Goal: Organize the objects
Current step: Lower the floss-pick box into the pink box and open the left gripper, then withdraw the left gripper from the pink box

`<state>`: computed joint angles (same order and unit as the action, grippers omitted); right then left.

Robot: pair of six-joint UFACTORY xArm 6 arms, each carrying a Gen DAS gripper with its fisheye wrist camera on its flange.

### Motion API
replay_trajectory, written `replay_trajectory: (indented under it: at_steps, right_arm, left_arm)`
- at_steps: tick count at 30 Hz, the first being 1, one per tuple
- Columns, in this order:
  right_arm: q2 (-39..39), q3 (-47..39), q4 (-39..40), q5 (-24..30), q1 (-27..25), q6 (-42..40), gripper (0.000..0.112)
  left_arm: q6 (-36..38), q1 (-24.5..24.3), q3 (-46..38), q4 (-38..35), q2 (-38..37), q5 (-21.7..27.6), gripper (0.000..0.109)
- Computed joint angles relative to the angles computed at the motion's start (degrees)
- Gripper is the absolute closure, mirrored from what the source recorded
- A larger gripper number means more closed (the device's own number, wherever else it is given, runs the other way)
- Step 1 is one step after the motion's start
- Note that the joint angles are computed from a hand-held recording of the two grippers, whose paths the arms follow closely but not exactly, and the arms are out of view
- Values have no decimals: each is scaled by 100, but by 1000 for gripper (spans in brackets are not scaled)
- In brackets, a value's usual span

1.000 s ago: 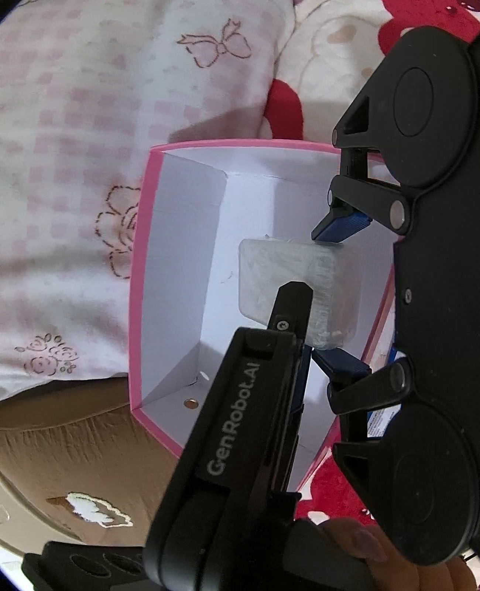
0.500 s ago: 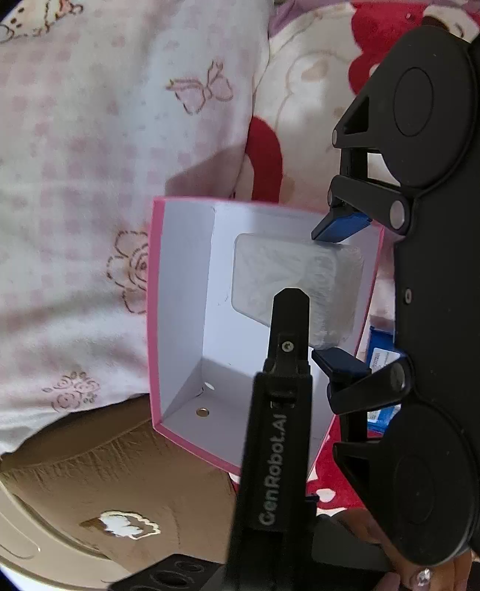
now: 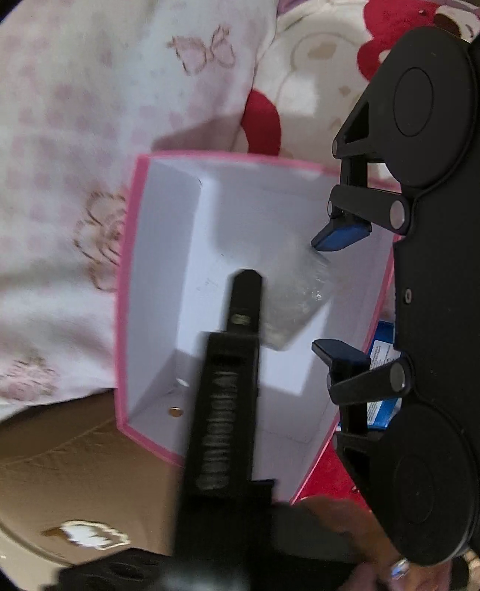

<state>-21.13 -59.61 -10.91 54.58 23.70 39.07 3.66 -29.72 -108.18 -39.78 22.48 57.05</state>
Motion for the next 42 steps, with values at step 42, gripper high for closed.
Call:
replay_trajectory:
  at_steps: [42]
  right_arm:
    - [379, 680, -451, -1254, -373, -114, 62]
  left_arm:
    - [-299, -38, -457, 514, 781, 3, 88]
